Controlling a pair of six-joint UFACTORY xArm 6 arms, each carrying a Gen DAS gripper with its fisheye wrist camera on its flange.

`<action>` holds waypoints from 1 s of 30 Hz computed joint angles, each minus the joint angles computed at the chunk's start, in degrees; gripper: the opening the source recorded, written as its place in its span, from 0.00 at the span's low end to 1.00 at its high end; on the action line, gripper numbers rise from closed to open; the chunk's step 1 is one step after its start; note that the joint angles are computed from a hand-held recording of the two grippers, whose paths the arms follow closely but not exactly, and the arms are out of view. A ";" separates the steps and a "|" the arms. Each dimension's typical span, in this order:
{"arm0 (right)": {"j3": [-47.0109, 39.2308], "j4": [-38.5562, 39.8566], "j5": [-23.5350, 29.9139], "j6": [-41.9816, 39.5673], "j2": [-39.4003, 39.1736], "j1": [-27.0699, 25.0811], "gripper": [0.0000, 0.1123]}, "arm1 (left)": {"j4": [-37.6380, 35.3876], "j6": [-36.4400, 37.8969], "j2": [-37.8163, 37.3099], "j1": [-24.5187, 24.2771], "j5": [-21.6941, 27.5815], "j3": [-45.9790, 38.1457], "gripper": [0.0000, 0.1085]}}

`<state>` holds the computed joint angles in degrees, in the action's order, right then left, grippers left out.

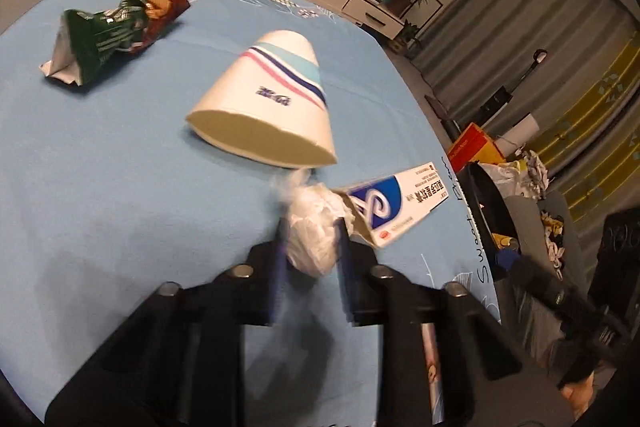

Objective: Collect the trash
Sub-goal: 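Grasp the white tissue with the left tool while the right tool grasps the paper cup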

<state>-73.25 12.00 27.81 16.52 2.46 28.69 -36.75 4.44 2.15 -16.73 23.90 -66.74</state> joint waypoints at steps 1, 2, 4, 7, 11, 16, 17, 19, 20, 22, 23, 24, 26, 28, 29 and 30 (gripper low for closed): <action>-2.17 2.23 0.10 -2.28 1.71 0.27 0.74 | -2.26 1.44 -0.87 0.24 -0.79 0.93 0.21; -3.91 3.92 0.44 -3.99 3.05 0.41 0.74 | -5.12 3.35 -2.62 0.74 -2.23 2.59 0.21; -8.56 6.88 1.77 -6.74 6.80 0.82 0.74 | -5.18 3.35 -4.78 1.74 -4.69 4.60 0.21; -18.45 8.76 5.48 -7.65 14.62 1.38 0.74 | -2.32 0.96 -6.47 4.28 -6.76 5.65 0.21; -34.74 8.34 12.05 -4.72 26.64 1.85 0.74 | 2.63 -2.34 -6.45 7.37 -6.44 4.54 0.21; -53.01 3.66 20.54 1.27 38.80 2.01 0.74 | 5.70 -2.02 -7.12 8.20 -5.81 4.46 0.21; -56.24 3.17 22.01 2.45 40.90 2.06 0.74 | 6.33 -2.19 -7.16 8.13 -5.69 4.45 0.21; -62.15 2.54 24.96 3.67 44.60 2.29 0.74 | 5.80 -0.89 -7.03 8.43 -5.21 3.96 0.21; -64.34 2.71 26.08 3.50 46.00 2.29 0.74 | 5.73 -0.59 -7.15 8.45 -5.26 4.06 0.21; -68.04 1.97 28.71 3.46 48.24 2.72 0.74 | 4.65 0.50 -7.20 8.56 -5.25 4.18 0.21; -70.49 1.48 29.90 3.45 49.77 3.00 0.72 | 3.77 1.14 -7.13 8.59 -5.27 4.18 0.21; -72.75 -0.08 30.80 3.63 51.04 3.35 0.71 | 3.10 1.70 -6.66 8.66 -5.24 3.81 0.21; -76.30 -1.41 32.42 3.19 52.98 3.86 0.60 | 2.43 2.26 -6.70 8.70 -5.00 4.02 0.21; -78.00 -3.06 33.12 3.36 53.86 4.28 0.57 | 2.55 2.29 -6.53 8.80 -4.46 3.88 0.21; -75.25 -3.36 31.86 3.20 52.25 4.41 0.55 | 2.72 2.24 -6.58 8.80 -4.29 3.98 0.21; -72.07 -3.74 30.16 3.09 50.45 4.57 0.42 | 3.00 2.09 -6.63 8.76 -4.26 4.03 0.21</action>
